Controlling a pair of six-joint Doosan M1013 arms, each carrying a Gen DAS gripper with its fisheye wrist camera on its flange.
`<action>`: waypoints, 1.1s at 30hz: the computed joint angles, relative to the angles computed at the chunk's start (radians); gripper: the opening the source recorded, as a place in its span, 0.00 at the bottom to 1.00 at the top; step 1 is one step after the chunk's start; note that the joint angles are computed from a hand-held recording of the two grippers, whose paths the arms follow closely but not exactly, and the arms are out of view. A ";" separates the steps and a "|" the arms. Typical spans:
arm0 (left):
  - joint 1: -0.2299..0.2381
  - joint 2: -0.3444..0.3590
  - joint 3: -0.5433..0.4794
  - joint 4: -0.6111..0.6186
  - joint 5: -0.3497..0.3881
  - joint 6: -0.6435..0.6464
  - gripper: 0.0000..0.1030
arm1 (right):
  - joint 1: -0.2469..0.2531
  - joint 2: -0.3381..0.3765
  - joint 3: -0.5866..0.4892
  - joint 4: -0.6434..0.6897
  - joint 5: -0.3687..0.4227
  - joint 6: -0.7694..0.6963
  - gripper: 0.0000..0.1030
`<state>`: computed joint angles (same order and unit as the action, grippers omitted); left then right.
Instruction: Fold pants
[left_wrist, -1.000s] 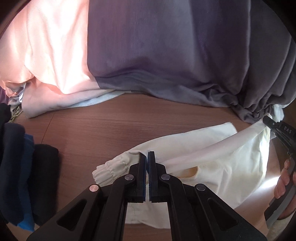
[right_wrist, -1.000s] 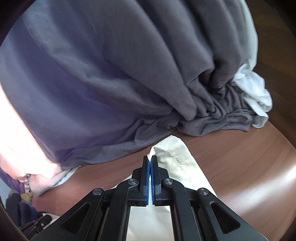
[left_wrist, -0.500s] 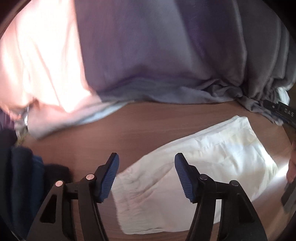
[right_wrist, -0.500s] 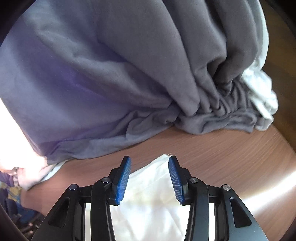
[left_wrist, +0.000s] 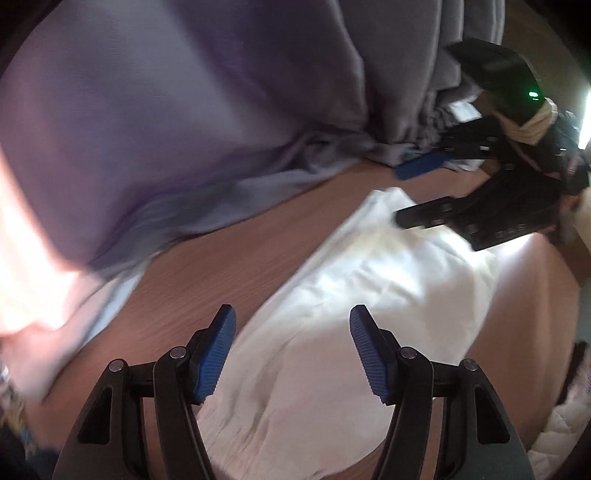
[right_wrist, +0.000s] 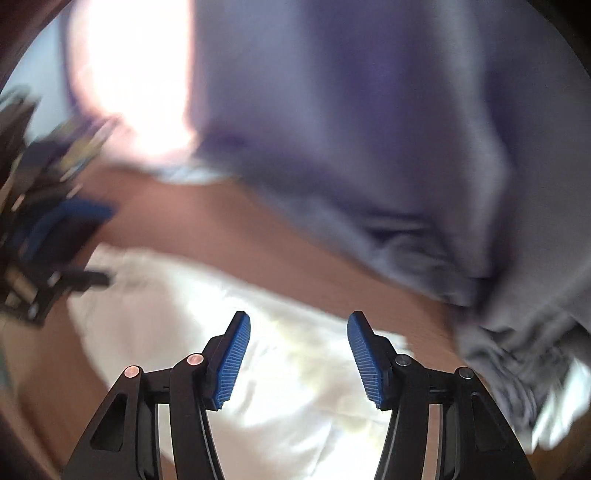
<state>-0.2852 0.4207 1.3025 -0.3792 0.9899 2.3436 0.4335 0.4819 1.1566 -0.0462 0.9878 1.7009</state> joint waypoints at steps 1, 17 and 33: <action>-0.001 0.024 -0.031 -0.016 0.045 0.008 0.61 | -0.010 0.012 -0.013 0.038 0.020 -0.044 0.54; -0.012 0.216 -0.224 -0.007 0.307 0.006 0.31 | -0.066 0.163 -0.165 0.241 0.256 -0.436 0.53; -0.010 0.258 -0.264 0.004 0.361 -0.030 0.11 | -0.074 0.205 -0.182 0.268 0.301 -0.449 0.40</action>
<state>-0.2953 0.6784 1.0386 -0.3752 1.3510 2.3134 0.3596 0.6866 0.9747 0.2221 1.2889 1.2520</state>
